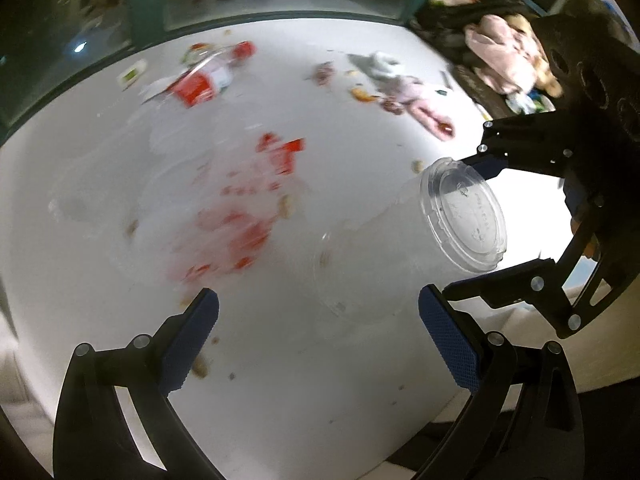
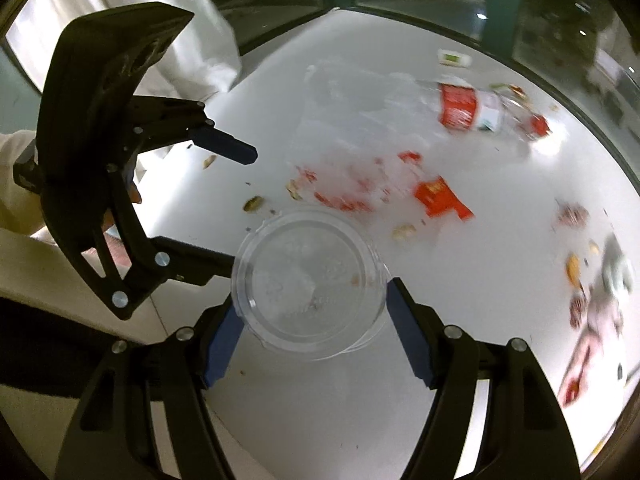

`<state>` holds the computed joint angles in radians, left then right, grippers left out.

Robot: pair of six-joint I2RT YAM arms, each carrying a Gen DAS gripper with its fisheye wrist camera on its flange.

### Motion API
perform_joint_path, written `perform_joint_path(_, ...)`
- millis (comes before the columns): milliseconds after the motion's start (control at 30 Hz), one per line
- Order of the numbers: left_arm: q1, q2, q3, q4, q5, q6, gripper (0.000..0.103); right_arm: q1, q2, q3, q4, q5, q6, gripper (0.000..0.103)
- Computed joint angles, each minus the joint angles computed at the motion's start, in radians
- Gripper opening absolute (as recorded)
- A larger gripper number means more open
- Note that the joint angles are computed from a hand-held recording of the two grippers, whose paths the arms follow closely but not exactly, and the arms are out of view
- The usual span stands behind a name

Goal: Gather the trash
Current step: 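Carry the cup in the right gripper over to the blue-lined bin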

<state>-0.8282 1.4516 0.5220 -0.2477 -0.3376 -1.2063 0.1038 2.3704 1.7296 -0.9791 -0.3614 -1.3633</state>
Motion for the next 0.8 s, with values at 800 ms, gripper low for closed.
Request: perform_joint_path(800, 0.144, 0.485, 0.583, 0.044, 0.27, 0.525, 0.097, -0.338, 0.018, 0.129, -0.047, -0.011, 0.13, 0.067)
